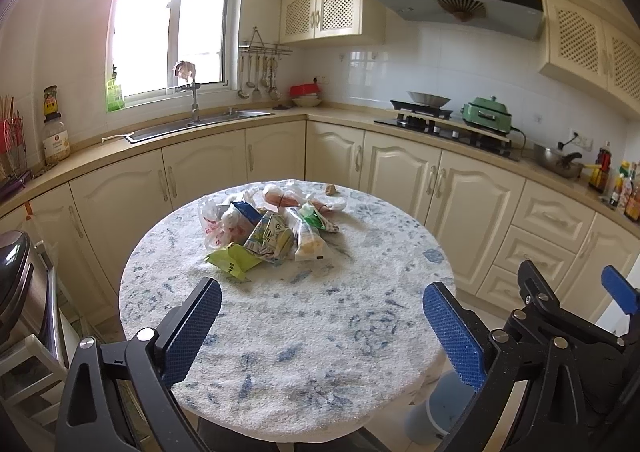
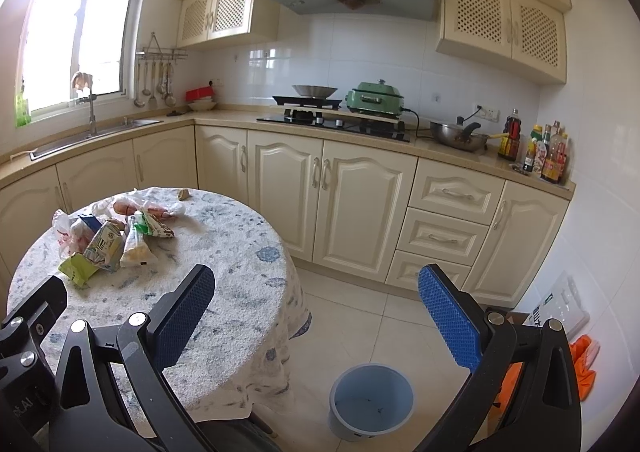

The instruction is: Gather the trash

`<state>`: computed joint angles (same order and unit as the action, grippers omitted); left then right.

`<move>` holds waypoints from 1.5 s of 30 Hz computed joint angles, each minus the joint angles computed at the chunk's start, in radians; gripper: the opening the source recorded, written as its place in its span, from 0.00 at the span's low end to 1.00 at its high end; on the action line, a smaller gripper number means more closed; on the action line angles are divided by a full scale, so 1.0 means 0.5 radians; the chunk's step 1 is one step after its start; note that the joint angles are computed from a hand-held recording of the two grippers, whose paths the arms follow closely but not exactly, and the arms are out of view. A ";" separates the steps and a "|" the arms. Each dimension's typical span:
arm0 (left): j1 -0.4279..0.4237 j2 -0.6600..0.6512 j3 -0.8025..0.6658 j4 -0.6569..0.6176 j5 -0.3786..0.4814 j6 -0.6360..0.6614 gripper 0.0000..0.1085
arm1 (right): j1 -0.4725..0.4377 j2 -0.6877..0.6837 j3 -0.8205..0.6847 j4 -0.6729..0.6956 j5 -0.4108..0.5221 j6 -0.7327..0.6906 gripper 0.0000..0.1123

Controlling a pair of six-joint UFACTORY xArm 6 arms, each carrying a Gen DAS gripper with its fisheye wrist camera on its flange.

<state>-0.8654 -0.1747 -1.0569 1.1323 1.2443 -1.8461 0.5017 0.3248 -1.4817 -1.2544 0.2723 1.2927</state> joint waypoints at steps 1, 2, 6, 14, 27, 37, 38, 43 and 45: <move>0.001 0.000 0.000 -0.001 -0.001 0.002 0.92 | -0.001 0.003 -0.001 0.014 -0.002 -0.016 0.92; 0.005 -0.001 0.002 -0.002 -0.006 0.002 0.92 | 0.002 0.008 -0.006 0.024 -0.002 -0.027 0.92; 0.007 -0.002 0.003 -0.003 -0.008 0.004 0.92 | 0.001 0.011 -0.008 0.023 -0.003 -0.027 0.92; 0.017 0.000 0.000 -0.019 -0.018 0.014 0.92 | 0.010 0.030 -0.025 0.044 0.008 -0.053 0.92; 0.122 -0.011 0.025 -0.081 -0.125 0.061 0.92 | 0.046 0.140 -0.135 0.234 0.053 -0.261 0.92; 0.351 -0.054 0.121 -0.234 -0.318 0.123 0.92 | 0.135 0.414 -0.401 0.783 0.111 -0.862 0.92; 0.375 -0.057 0.130 -0.255 -0.331 0.128 0.92 | 0.149 0.453 -0.442 0.840 0.125 -0.935 0.92; 0.503 -0.057 0.166 -0.330 -0.399 0.143 0.92 | 0.220 0.639 -0.651 1.096 0.199 -1.275 0.92; 0.563 -0.060 0.187 -0.370 -0.430 0.152 0.92 | 0.243 0.715 -0.732 1.246 0.190 -1.450 0.92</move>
